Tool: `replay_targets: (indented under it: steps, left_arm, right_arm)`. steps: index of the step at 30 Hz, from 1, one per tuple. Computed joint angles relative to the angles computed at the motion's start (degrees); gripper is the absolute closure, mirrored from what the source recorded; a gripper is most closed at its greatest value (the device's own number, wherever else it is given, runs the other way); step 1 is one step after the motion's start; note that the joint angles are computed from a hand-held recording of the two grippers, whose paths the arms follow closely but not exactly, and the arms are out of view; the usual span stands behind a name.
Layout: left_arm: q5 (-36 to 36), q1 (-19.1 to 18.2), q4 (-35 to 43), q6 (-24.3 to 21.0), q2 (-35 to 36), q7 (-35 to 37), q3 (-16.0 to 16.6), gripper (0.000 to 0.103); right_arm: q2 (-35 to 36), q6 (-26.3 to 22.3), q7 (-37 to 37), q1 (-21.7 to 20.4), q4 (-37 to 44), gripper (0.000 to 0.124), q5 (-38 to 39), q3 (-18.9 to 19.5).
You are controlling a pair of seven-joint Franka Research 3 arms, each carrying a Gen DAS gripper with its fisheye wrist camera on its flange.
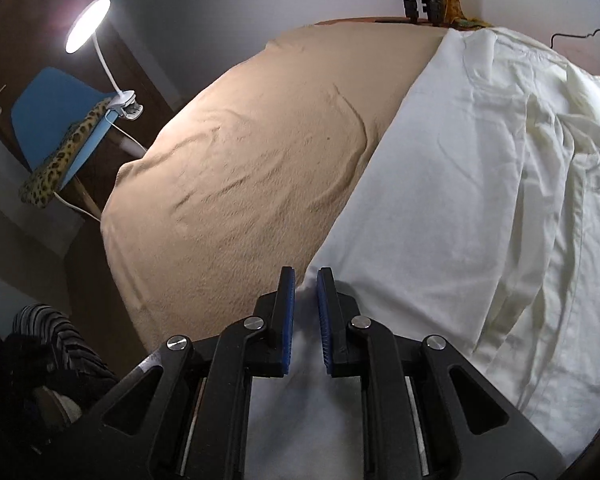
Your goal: Fold small clothes
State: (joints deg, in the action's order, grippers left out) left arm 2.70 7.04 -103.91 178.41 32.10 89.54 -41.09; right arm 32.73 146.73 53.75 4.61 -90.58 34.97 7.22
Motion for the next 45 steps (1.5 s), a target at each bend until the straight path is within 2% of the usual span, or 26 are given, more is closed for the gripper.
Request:
replay_targets:
  steps: [2,4,6,8,9,11,12,13,15,18,20,22,24,27,28,29,30,31,32,33,40,45]
  left_arm:
    - [-0.63,1.47,0.3,-0.1,0.53,0.04,-1.23,0.07]
    - [-1.51,4.06,0.81,-1.16,1.88,0.73,-3.94,0.067]
    - [-3.23,7.16,1.87,-3.81,4.07,2.14,-7.59,0.063]
    - [-5.41,8.77,3.7,-7.18,6.2,3.97,-9.78,0.057]
    - [-6.56,9.22,3.98,-8.52,6.51,4.51,-10.31,0.056]
    - [-8.88,10.31,4.3,-10.94,7.59,6.11,-11.79,0.053]
    - [-9.94,10.53,4.47,-11.99,7.86,6.63,-12.07,0.053]
    - [-11.01,10.58,4.52,-12.67,8.08,7.05,-12.28,0.053]
    - [-13.43,10.9,4.78,-14.45,8.46,7.6,-12.75,0.053]
    - [-16.5,10.68,5.73,-17.1,9.31,8.9,-13.15,0.053]
    - [-17.56,8.82,8.37,-19.98,10.48,9.18,-11.78,0.053]
    - [-18.85,7.32,10.53,-22.34,11.57,9.56,-10.76,0.053]
    - [-20.42,5.83,12.75,-24.75,12.73,9.52,-9.74,0.053]
    - [-23.12,4.08,15.19,-27.41,14.07,9.51,-8.55,0.056]
    - [-23.82,3.58,15.95,-28.26,14.48,9.93,-8.16,0.065]
    - [-24.56,3.07,16.7,-29.25,14.82,10.27,-7.84,0.078]
    - [-25.22,2.51,17.24,-29.93,14.9,10.46,-7.35,0.08]
    - [-26.07,2.33,16.8,-29.84,14.31,10.77,-7.05,0.085]
    - [-26.93,2.14,16.67,-29.82,13.96,11.33,-6.84,0.094]
    - [-28.02,2.16,16.59,-29.94,13.72,12.03,-6.88,0.095]
    - [-35.8,1.77,17.57,-31.42,11.5,14.89,-6.36,0.099]
    - [-37.9,-2.06,21.57,-32.53,9.74,14.74,-2.76,0.099]
  right_arm:
    - [-2.67,-0.84,-2.36,-2.85,-4.33,0.111,5.37,2.41]
    - [-6.18,-3.01,-7.45,-5.11,-9.25,0.111,10.71,3.98]
    - [-10.9,-3.26,-11.94,-5.28,-15.73,0.111,13.87,3.72]
    - [-15.86,-3.33,-15.29,-5.21,-21.92,0.111,16.81,2.83]
    - [-17.92,-3.11,-16.84,-5.12,-24.22,0.109,18.62,2.34]
    - [-22.84,-0.18,-19.57,-4.68,-29.66,0.095,22.46,0.94]
    - [-25.35,2.78,-20.36,-4.26,-32.41,0.078,24.46,0.06]
    - [-27.61,6.11,-21.07,-3.82,-34.87,0.066,26.84,-0.82]
    - [-30.88,10.11,-21.44,-3.48,-38.27,0.065,31.73,-3.03]
    - [-33.25,10.75,-18.58,-3.72,-41.14,0.065,35.2,-7.33]
    - [-33.14,10.95,-14.19,-4.15,-41.95,0.065,34.07,-9.57]
    - [-32.17,7.54,-12.48,-5.48,-42.05,0.065,34.76,-11.56]
    - [-30.08,1.53,-12.3,-7.42,-40.75,0.065,36.38,-13.02]
    - [-27.13,-5.02,-12.28,-9.71,-38.62,0.065,38.57,-13.18]
    - [-26.37,-6.67,-12.87,-10.27,-37.87,0.065,38.89,-13.01]
    - [-25.53,-8.05,-13.1,-10.65,-37.02,0.065,38.21,-12.81]
    - [-24.83,-8.63,-13.11,-10.85,-36.63,0.068,37.53,-12.52]
    - [-23.87,-9.6,-12.94,-11.1,-35.95,0.083,37.09,-12.25]
    - [-22.76,-12.52,-12.53,-11.74,-34.9,0.095,36.43,-12.13]
    - [-21.57,-15.24,-12.72,-12.36,-33.82,0.112,36.75,-11.82]
    - [-22.94,-25.76,-19.58,-15.79,-35.76,0.116,49.34,-11.66]
    - [-25.19,-26.74,-22.13,-15.8,-37.11,0.116,54.44,-12.49]
